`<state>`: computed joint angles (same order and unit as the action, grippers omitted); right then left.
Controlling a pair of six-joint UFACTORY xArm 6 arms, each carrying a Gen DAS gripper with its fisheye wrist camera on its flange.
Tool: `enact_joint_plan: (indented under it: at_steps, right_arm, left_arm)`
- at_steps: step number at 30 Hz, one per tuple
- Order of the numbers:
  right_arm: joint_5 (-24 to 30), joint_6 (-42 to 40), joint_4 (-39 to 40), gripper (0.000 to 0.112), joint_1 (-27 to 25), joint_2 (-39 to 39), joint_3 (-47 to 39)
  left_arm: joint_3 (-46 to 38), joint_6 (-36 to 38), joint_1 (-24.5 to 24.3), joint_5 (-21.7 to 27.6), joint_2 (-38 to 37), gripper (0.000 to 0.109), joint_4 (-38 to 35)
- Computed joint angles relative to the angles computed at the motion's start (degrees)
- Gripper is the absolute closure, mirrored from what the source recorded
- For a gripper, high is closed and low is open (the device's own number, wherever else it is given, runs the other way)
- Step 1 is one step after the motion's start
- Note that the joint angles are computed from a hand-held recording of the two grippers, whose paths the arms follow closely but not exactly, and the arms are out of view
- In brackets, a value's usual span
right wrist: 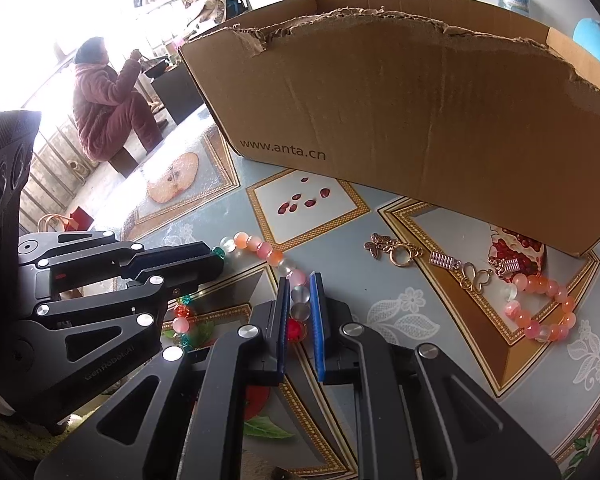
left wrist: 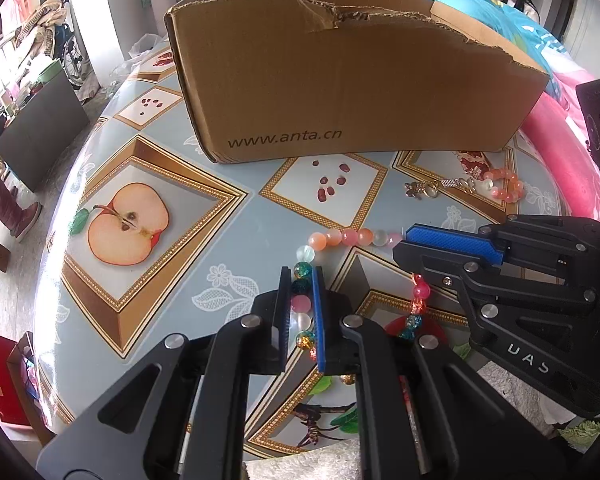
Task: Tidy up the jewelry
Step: 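Hold the bead bracelet with both tools and raise it slightly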
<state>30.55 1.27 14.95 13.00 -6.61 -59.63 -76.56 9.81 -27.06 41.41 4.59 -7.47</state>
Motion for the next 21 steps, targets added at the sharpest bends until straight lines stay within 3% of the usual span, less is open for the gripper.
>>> enact_joint_plan:
  at_steps: [9, 21]
  right_arm:
    - [1.35, -1.15, 2.17, 0.101, -0.74, -0.21, -0.19]
    - [2.5, 1.2, -1.94, 0.1, 0.13, -0.57, -1.06]
  left_arm:
    - [0.19, -0.09, 0.06, -0.21, -0.03, 0.099, 0.15]
    - [-0.1, 0.28, 0.51, 0.13, 0.19, 0.099, -0.91]
